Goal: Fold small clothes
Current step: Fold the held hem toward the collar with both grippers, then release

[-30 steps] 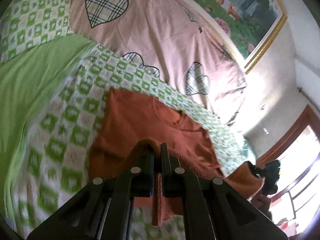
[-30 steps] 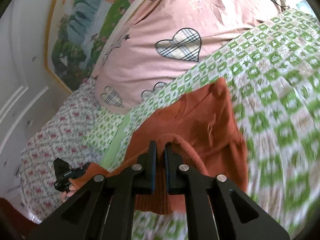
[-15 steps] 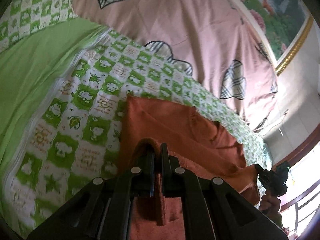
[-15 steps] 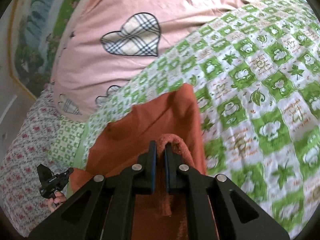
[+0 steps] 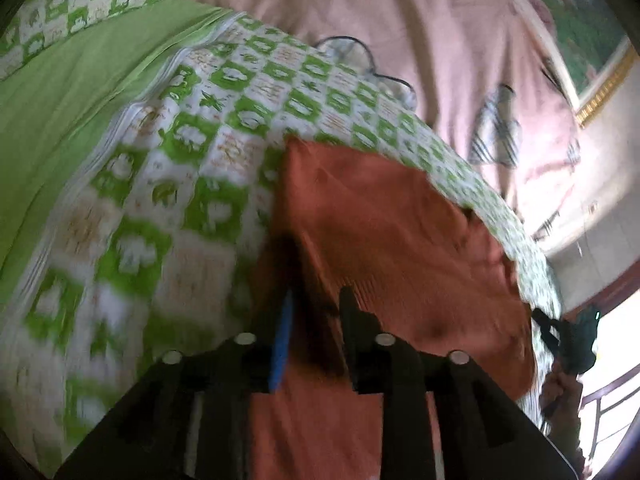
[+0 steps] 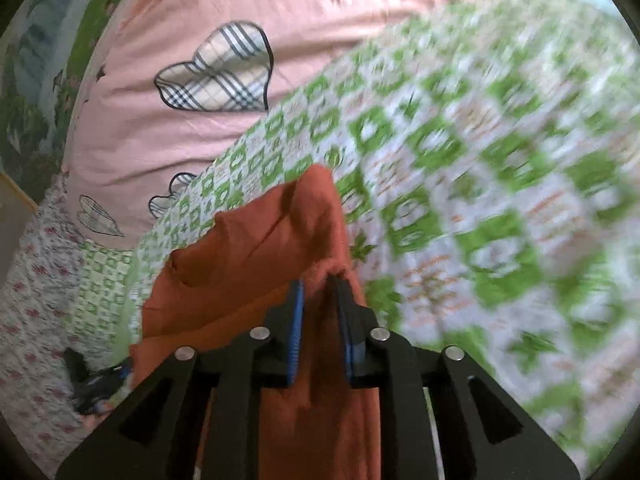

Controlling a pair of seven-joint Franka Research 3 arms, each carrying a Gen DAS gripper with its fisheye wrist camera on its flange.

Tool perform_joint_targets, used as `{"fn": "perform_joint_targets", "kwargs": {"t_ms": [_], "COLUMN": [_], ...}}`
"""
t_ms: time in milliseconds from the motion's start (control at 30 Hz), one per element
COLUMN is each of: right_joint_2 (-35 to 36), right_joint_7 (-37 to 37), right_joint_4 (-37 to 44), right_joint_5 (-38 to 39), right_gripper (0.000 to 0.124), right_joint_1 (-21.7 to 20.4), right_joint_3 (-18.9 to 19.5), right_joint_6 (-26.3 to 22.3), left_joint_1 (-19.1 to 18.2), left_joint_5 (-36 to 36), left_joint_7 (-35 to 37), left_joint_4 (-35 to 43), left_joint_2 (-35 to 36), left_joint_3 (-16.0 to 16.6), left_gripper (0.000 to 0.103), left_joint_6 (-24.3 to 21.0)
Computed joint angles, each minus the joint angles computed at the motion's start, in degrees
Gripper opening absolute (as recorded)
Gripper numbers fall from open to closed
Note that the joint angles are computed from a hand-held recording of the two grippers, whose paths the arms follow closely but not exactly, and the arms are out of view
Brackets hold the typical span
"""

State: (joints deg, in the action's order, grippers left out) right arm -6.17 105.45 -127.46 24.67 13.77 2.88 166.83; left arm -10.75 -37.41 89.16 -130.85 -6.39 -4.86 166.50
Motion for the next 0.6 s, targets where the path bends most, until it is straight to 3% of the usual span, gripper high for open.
{"fn": "perform_joint_targets", "kwargs": {"t_ms": [67, 133, 167, 233, 300, 400, 533, 600], "right_joint_2": [-2.93, -4.06, -3.22, -0.48, 3.89, 9.54, 16.56, 19.99], "right_joint_7": [-0.04, -14.8, -21.29, -24.26, -21.54, -16.53, -6.55, 5.41], "right_joint_4": [-2.34, -2.09, -0.38, 2.57, 6.66, 12.31, 21.48, 26.74], "right_joint_5": [-2.5, 10.42, 14.71, 13.71, 4.75, -3.69, -15.4, -28.65], "right_gripper": [0.021, 0.021, 0.021, 0.021, 0.021, 0.019, 0.012, 0.012], "right_joint_1": [2.32, 8.58, 10.83, 10.84, 9.59, 8.11, 6.96, 9.4], "right_joint_3": [-0.78, -2.97, -3.19, -1.1, 1.71, 2.65, 0.36, -4.39], "right_joint_6": [1.64, 0.16, -4.07, -10.24, -14.6, -16.78, -18.7, -20.07], "left_joint_1": [-2.87, -4.83, -5.46, -6.95, -4.85, -2.65, 1.13, 2.05], "left_joint_5": [-4.93, -4.73, -3.48, -2.48, 6.25, 9.91, 17.19, 22.97], "left_joint_7": [4.74, 4.92, 4.0, 4.08, -1.82, -2.36, -5.28, -9.62], "left_joint_4": [-2.19, -2.5, -1.76, 1.85, 5.38, 11.42, 21.35, 26.48], "left_joint_2": [-3.14, -3.52, -2.54, 1.24, 5.0, 9.36, 16.01, 19.73], "left_joint_3": [0.17, -0.92, -1.67, -1.95, -4.61, -5.66, -5.96, -4.91], "left_gripper": [0.032, 0.034, 0.035, 0.035, 0.035, 0.035, 0.024, 0.019], "left_joint_6": [-0.78, -1.72, -2.23, -4.99, -5.45, -8.31, -14.05, -14.37]}}
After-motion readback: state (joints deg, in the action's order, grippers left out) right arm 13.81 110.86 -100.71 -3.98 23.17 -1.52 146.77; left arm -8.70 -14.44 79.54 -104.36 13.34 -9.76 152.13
